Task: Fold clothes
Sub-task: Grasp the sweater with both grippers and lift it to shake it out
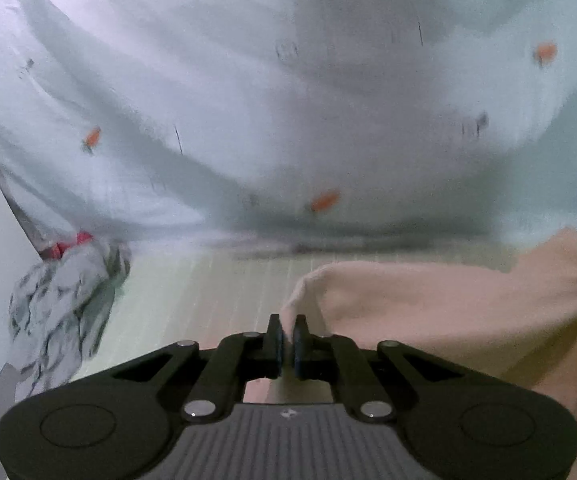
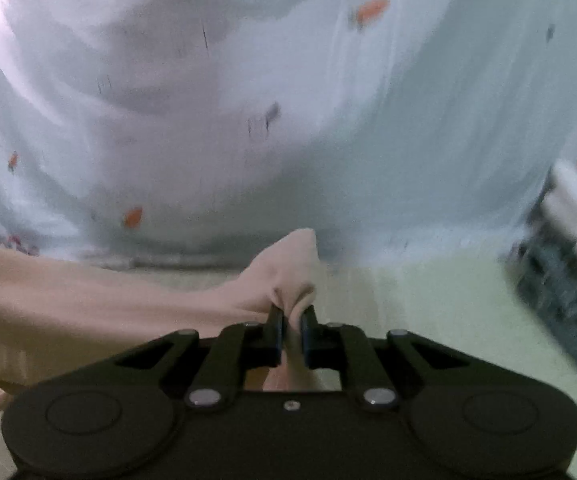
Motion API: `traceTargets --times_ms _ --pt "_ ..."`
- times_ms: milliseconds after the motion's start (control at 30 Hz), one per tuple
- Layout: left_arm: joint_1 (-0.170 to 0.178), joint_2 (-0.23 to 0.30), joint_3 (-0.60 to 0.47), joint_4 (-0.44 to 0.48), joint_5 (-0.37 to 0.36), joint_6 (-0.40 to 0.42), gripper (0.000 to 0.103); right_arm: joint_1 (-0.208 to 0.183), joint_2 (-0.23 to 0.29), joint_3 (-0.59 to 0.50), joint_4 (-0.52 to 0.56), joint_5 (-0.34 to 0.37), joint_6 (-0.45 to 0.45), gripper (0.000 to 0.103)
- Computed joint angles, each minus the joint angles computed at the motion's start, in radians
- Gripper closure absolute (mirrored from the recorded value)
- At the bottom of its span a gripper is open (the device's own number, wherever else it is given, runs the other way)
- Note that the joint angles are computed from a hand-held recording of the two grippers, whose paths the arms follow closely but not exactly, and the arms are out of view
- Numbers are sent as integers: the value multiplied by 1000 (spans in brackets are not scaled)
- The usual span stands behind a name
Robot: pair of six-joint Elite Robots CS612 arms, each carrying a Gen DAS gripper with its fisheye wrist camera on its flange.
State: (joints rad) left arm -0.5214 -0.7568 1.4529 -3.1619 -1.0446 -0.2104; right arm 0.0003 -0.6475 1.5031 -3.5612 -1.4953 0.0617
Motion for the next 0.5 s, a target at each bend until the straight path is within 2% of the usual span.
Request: traceTargets --times_ms 100,200,500 --pt "-22 -11 11 -129 68 71 97 2 -32 39 -98 -19 -37 94" --pt "-33 -22 21 -243 104 130 97 6 -60 72 -202 -36 -69 94" --pt "-46 -62 45 -473 145 239 97 13 -111 105 -401 -57 -119 94"
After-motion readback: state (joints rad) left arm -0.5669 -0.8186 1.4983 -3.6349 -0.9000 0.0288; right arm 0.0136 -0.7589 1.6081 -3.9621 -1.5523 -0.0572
